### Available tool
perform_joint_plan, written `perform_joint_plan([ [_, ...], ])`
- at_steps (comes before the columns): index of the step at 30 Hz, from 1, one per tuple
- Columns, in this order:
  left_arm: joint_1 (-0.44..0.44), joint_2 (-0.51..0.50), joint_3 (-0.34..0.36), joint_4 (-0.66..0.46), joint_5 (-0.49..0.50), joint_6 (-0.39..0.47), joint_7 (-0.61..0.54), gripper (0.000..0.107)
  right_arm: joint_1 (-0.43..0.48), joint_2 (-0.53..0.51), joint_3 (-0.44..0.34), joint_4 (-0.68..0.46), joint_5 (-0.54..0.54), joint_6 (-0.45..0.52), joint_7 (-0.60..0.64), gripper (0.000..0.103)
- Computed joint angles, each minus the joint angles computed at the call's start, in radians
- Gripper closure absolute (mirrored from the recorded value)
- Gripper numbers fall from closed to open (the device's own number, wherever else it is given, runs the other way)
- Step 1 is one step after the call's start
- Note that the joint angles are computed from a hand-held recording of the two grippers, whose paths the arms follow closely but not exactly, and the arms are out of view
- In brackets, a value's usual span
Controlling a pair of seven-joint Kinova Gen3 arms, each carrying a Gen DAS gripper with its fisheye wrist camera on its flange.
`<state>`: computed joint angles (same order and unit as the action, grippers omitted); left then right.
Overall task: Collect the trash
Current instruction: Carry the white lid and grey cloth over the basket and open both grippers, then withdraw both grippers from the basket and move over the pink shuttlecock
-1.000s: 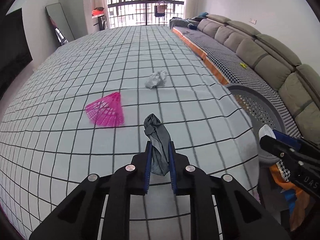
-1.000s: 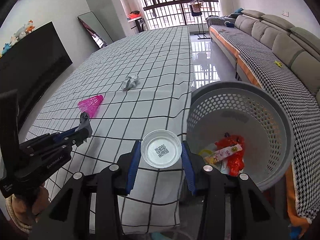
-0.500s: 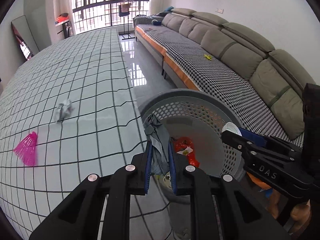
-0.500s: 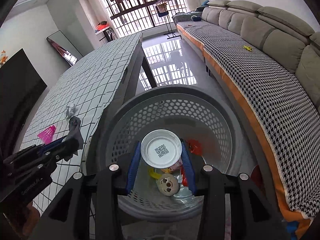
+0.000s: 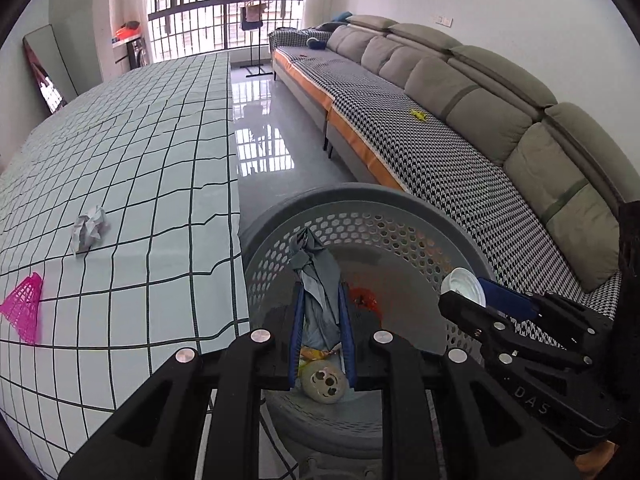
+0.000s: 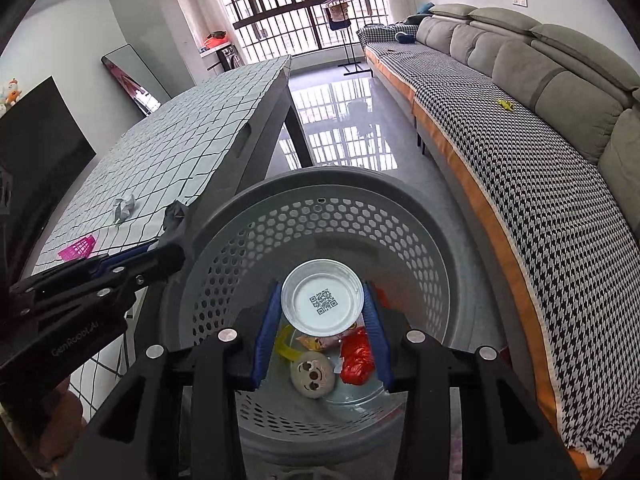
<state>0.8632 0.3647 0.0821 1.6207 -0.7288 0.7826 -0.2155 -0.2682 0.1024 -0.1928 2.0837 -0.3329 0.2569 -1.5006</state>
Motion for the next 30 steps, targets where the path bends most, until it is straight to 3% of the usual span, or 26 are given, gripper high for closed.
perform_joint_plan([
  [1, -0.002, 0.005, 0.002, -0.005, 0.005, 0.005, -0.004, 0.089, -0.01, -0.001, 0.013, 0.003, 0.008, -0.002, -0.005, 0.061],
  [3, 0.007, 0.014, -0.001, -0.017, 0.002, 0.019, 0.002, 0.083, 0.002, -0.009, 0.005, 0.014, 0.009, -0.019, -0.004, 0.049],
  [5, 0.025, 0.018, -0.008, -0.019, -0.015, 0.037, 0.018, 0.056, 0.032, -0.019, -0.015, 0.03, -0.046, -0.039, 0.044, 0.044],
  [7, 0.046, 0.015, -0.018, -0.01, -0.048, 0.051, 0.057, 0.048, 0.041, -0.023, -0.012, 0.039, -0.069, -0.044, 0.057, 0.044],
  [14, 0.032, 0.009, 0.003, -0.003, -0.042, 0.065, 0.068, 0.048, 0.038, -0.038, 0.009, 0.05, -0.091, -0.026, 0.059, 0.044],
  [17, 0.04, 0.004, 0.004, -0.002, -0.053, 0.084, 0.083, 0.04, 0.016, -0.05, 0.026, 0.048, -0.049, -0.02, 0.009, 0.044],
  [30, 0.03, -0.05, 0.041, 0.039, -0.106, 0.138, 0.158, 0.033, -0.064, -0.085, 0.042, 0.034, 0.168, -0.007, -0.235, 0.044],
])
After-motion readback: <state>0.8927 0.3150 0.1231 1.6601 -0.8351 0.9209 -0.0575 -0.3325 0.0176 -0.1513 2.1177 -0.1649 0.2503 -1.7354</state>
